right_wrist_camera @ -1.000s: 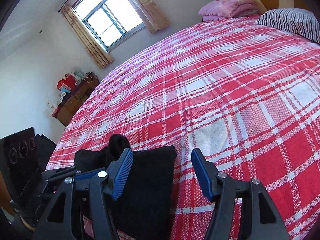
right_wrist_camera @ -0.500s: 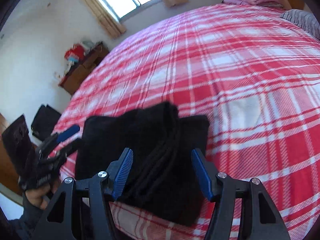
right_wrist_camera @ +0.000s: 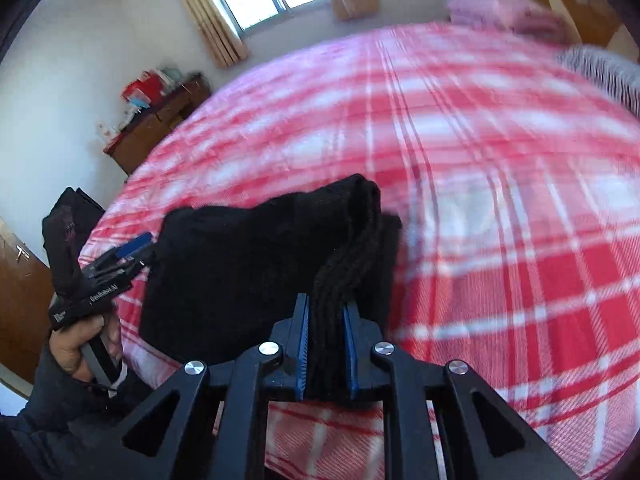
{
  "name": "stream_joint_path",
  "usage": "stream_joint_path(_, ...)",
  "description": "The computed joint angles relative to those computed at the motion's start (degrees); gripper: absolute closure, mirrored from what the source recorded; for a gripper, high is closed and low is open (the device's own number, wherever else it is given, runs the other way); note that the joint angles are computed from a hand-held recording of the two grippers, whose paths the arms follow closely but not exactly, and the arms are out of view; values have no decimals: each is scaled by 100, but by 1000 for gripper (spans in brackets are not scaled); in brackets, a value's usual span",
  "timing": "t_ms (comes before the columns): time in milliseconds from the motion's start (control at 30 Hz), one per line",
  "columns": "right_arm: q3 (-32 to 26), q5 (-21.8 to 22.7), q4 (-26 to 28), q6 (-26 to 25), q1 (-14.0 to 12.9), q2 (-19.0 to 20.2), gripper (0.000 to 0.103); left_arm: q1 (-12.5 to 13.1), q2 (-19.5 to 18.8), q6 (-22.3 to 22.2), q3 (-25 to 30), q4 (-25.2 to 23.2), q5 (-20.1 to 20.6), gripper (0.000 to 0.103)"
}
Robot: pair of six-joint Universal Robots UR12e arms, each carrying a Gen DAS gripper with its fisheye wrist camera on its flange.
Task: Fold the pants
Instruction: 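Lay the lifted pants end over the folded stack and open the left tool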
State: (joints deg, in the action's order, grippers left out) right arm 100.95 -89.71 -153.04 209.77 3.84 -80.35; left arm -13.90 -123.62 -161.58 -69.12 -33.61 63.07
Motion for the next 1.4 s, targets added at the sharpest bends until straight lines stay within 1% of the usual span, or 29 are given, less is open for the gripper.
stream_joint_path(33,22,195,119,51,-65,11,87,-10,-6,47,-23,26,93,5)
stream_joint_path(67,112,400,-3,234,-147,-1,87,-24,-29,113,-17,-14,206,5)
stream_joint_path(100,174,566,-128,368,-208,-15,86,-27,-39,129,-15,-54,213,5)
stream_joint_path(133,196,732,-144,454,-267,-35,86,-18,-41,128,-20,-66,189,5)
stream_joint_path(167,204,779,-163,469,-289,-56,83,-12,-47,113,-15,-73,177,4)
stream_joint_path(200,204,656,-195,463,-269,-84,81,-5,-51,71,-11,-49,183,3)
stream_joint_path(233,174,349,-144,418,-203,-107,73,-1,-44,36,-26,0,199,3)
stream_joint_path(267,99,-191,-52,308,-80,-114,67,-3,-51,12,-21,41,238,3)
stream_joint_path(300,55,-560,-95,213,9,-107,67,-5,-56,-14,-20,66,262,3)
stream_joint_path(333,31,-793,-254,123,80,-98,67,-8,-57,-60,-18,77,271,3)
stream_joint_path(367,-3,-809,-483,9,112,-71,67,-15,-56,-107,-18,85,275,3)
stream_joint_path(400,-38,-690,-640,-83,110,-40,65,-21,-55,-127,-21,117,279,3)
stream_joint_path(467,-152,-156,-976,-279,60,98,53,-47,-43,-71,-32,203,291,3)
stream_joint_path(533,-273,266,-1141,-252,-15,279,52,-80,-49,49,-10,214,376,3)
stream_joint_path(567,-351,406,-1086,-166,-55,378,52,-90,-55,80,-5,235,404,3)
stream_joint_path(600,-419,393,-1006,-77,-66,457,52,-102,-67,123,7,257,447,3)
stream_joint_path(667,-517,235,-637,149,-115,568,52,-108,-99,130,45,230,506,0)
stream_joint_path(700,-490,368,-602,239,-174,585,52,-101,-117,106,68,187,485,0)
stream_joint_path(767,-368,597,-837,250,-248,558,52,-90,-139,83,93,107,459,0)
stream_joint_path(800,-338,613,-844,226,-251,531,52,-85,-142,61,88,102,447,0)
stream_joint_path(867,-287,495,-829,226,-218,462,52,-80,-130,25,74,85,437,0)
stream_joint_path(933,-250,194,-797,213,-128,383,52,-75,-101,26,45,111,456,0)
stream_joint_path(1033,-109,-177,-880,-73,51,204,52,-69,-57,69,-19,186,486,0)
stream_joint_path(1100,-18,-174,-924,-273,131,114,52,-63,-59,48,-17,158,465,0)
stream_joint_path(1200,86,7,-664,-417,199,30,52,-58,-68,19,1,106,431,0)
stream_joint_path(1267,171,-77,-527,-491,250,19,52,-58,-71,23,4,103,430,0)
stream_joint_path(1333,290,-113,-760,-587,255,29,52,-56,-70,12,2,90,411,0)
stream_joint_path(1400,290,-77,-786,-600,235,45,52,-55,-74,15,4,79,408,0)
